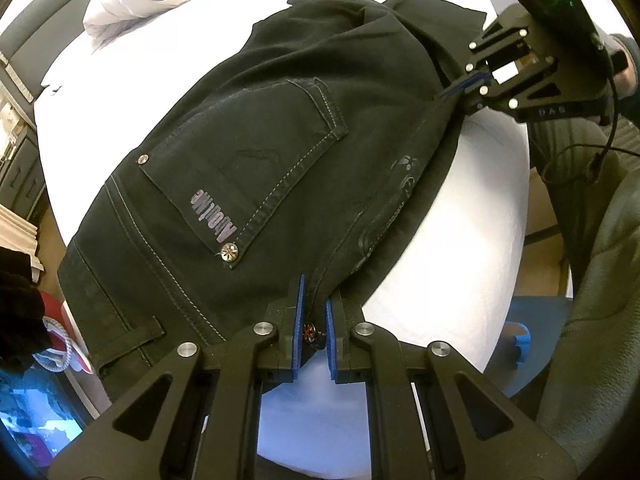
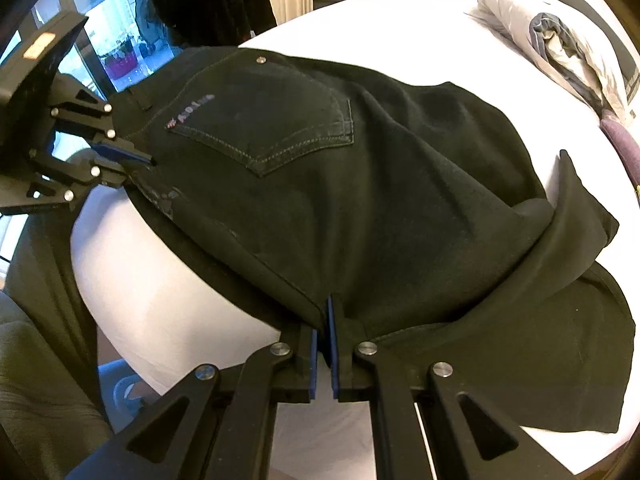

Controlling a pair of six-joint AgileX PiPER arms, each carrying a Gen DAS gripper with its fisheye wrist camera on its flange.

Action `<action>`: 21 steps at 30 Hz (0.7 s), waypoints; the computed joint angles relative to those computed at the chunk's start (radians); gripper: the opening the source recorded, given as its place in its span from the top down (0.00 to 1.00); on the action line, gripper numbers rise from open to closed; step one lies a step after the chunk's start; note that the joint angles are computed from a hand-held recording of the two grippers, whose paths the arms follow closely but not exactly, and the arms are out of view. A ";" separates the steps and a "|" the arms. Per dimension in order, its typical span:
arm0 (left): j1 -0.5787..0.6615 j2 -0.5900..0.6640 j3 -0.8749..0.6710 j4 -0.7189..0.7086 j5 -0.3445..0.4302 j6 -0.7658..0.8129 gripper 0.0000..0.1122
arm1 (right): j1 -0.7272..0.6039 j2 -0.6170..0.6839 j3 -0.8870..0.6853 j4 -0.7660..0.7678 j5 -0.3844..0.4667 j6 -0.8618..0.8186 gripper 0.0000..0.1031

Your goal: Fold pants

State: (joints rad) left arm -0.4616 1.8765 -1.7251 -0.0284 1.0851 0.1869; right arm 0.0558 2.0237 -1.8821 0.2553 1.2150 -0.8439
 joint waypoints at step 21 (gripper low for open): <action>0.008 -0.109 0.091 0.038 -0.003 -0.134 0.12 | -0.076 -0.094 0.138 0.105 -0.062 -0.054 0.41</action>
